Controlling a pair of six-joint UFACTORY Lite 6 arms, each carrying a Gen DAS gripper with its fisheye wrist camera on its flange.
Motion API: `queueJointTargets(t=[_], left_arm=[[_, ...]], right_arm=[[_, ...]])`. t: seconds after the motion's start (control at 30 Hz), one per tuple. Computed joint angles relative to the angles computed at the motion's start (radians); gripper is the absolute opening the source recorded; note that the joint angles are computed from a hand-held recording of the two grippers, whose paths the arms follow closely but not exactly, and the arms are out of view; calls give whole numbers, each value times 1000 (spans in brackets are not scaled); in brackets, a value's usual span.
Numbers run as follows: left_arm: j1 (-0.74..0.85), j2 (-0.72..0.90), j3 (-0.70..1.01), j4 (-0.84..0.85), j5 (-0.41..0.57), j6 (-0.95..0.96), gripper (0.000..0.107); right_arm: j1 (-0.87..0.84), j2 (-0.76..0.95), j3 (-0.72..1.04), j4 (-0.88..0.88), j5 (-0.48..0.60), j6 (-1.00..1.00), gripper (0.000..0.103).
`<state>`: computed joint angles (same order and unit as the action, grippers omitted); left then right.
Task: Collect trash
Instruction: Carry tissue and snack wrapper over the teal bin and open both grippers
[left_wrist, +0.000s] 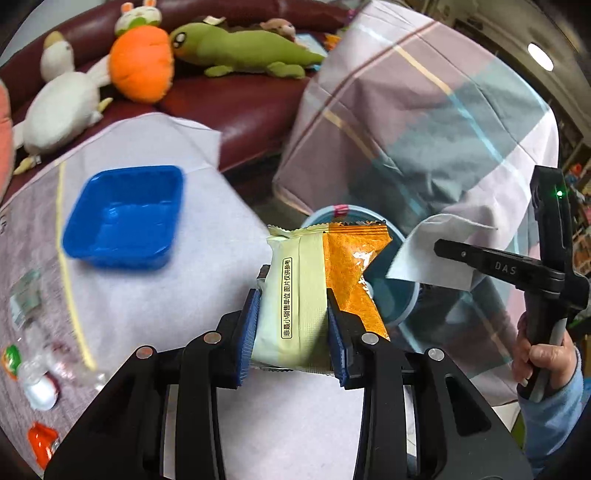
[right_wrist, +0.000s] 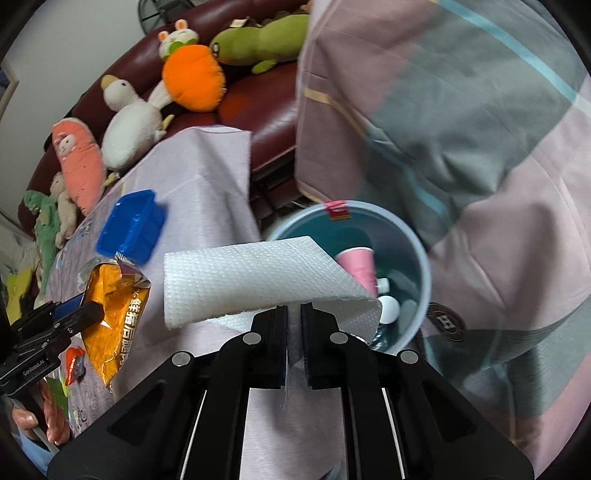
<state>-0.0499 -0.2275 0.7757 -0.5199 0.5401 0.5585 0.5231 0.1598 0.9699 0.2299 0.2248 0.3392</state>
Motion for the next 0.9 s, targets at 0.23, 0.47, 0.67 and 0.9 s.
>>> queueJointTargets(t=[0.23, 0.47, 0.67, 0.9], left_arm=[[-96, 195, 96, -31, -73, -14, 35], [-121, 345, 183, -76, -94, 27, 35], [-137, 426, 242, -92, -103, 40, 35], [-171, 487, 290, -90, -115, 33, 35]], right_arm=[[-69, 113, 29, 262, -3, -289, 9], [-111, 225, 90, 374, 12, -423, 11], [-119, 258, 111, 340, 13, -399, 41], [-154, 210, 62, 303, 4, -361, 48]])
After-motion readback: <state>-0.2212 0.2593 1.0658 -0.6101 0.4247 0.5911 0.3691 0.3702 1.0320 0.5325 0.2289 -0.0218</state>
